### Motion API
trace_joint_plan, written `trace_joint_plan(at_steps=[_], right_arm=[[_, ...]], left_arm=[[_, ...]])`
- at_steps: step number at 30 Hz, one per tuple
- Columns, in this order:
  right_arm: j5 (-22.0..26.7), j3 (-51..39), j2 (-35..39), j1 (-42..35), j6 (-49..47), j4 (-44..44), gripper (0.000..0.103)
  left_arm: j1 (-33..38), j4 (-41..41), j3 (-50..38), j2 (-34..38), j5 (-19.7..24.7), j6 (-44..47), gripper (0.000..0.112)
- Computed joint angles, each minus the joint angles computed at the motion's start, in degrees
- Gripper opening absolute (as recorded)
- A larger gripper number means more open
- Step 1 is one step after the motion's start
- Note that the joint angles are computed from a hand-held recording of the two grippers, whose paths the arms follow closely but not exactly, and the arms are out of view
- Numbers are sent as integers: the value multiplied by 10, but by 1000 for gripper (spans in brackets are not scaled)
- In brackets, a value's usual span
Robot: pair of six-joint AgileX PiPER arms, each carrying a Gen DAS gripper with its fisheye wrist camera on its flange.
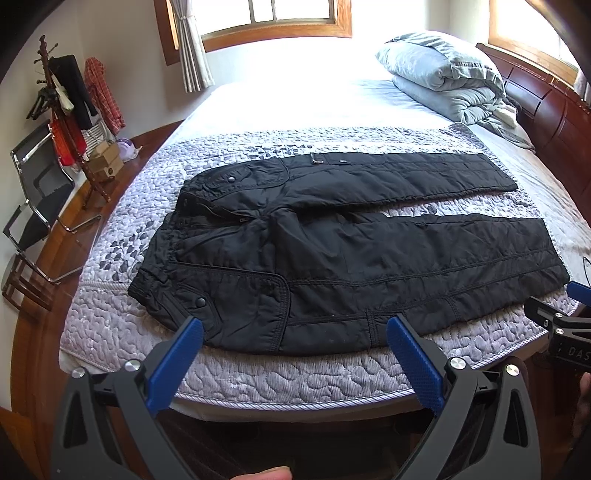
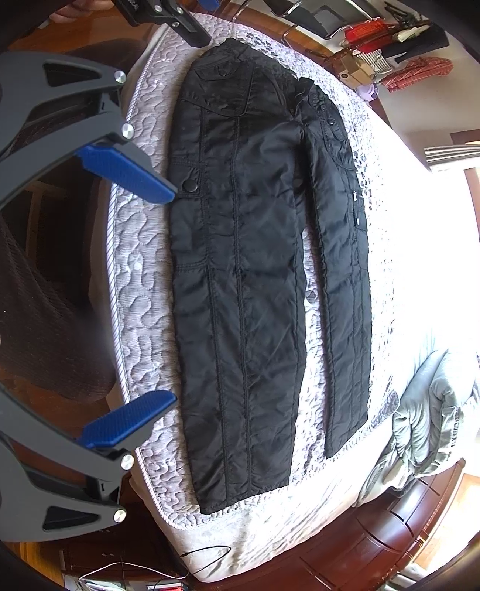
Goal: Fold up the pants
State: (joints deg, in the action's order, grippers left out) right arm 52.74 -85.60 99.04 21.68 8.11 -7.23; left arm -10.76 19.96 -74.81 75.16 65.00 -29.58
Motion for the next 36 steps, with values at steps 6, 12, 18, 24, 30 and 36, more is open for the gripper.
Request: trace_joint_plan(at_steps=[6, 12, 18, 24, 30, 36], right_arm=[[-3, -5, 2, -1, -2, 2, 101], [-8, -11, 6, -5, -5, 3, 101], [-6, -24, 13, -4, -6, 2, 101], [-5, -28, 18, -5, -7, 3, 101], [-4, -30, 20, -6, -7, 3, 101], [-5, -31, 22, -8, -8, 4, 101]], left_arm=[[1, 5, -5, 2, 1, 1, 100], [2, 10, -10, 10, 0, 2, 100], [9, 5, -16, 16, -3, 8, 100], [11, 2, -18, 19, -5, 13, 100], [16, -1, -18, 21, -9, 15, 100], [14, 5, -15, 20, -13, 13, 100]])
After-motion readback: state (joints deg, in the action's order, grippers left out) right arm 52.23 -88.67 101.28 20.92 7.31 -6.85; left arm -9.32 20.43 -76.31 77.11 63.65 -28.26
